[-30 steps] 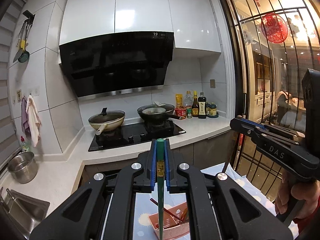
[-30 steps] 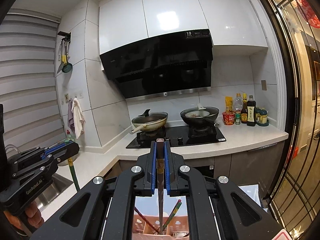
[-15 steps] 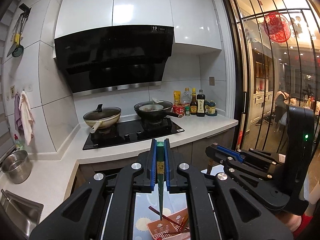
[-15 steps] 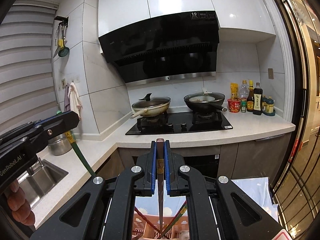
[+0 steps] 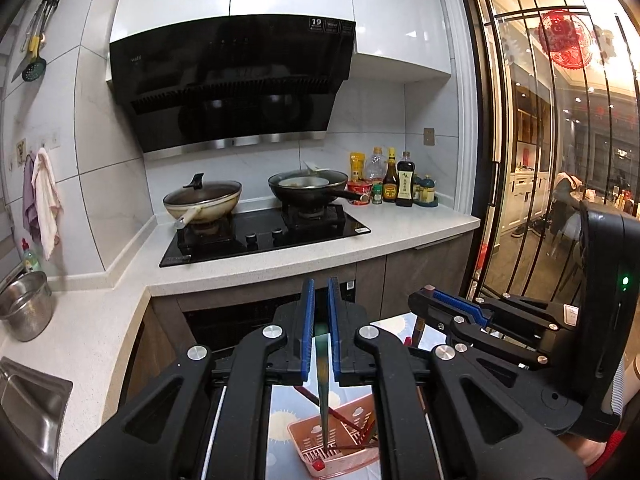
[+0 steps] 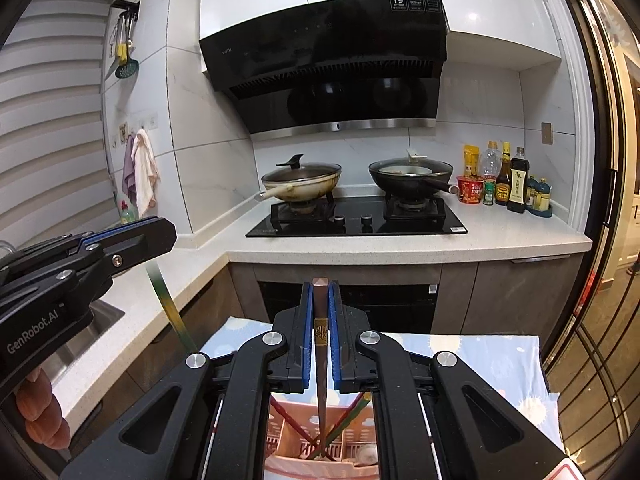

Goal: Organize utensils

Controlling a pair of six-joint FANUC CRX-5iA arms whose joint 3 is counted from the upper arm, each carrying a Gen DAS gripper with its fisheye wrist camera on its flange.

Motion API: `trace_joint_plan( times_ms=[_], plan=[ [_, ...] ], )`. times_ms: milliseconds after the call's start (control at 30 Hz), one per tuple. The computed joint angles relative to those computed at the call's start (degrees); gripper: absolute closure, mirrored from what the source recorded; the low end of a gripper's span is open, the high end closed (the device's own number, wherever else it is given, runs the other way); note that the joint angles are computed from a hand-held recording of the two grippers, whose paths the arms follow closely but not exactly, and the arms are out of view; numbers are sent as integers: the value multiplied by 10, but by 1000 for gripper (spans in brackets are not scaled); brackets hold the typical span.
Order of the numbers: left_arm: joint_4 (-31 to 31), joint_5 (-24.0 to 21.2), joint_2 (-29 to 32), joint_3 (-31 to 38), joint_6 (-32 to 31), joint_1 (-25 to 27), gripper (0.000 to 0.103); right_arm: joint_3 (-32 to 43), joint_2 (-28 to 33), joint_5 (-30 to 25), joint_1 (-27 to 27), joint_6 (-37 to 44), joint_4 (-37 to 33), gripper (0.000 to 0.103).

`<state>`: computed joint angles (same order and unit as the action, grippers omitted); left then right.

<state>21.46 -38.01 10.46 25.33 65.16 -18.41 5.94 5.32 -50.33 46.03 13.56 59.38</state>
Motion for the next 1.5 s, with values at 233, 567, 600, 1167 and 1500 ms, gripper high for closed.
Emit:
trace_joint_plan(
  times_ms=[233, 567, 600, 1167, 1500],
  plan=[
    [-42, 2, -4, -3, 42, 0, 74, -23, -9, -6, 4, -23, 16, 90],
    [-59, 8, -37, -51, 65, 6, 55, -73, -48, -32, 27, -56, 46, 69],
    [-56, 11, -44, -61, 62, 7, 53, -80, -54, -36, 31, -60, 46, 68],
    [-92, 36, -170, -224, 92, -6, 31, -181, -137, -155, 146, -115, 37, 55],
    [-133, 36, -216, -277, 144, -14, 8, -214, -156, -225, 212, -149, 36, 36]
  ],
)
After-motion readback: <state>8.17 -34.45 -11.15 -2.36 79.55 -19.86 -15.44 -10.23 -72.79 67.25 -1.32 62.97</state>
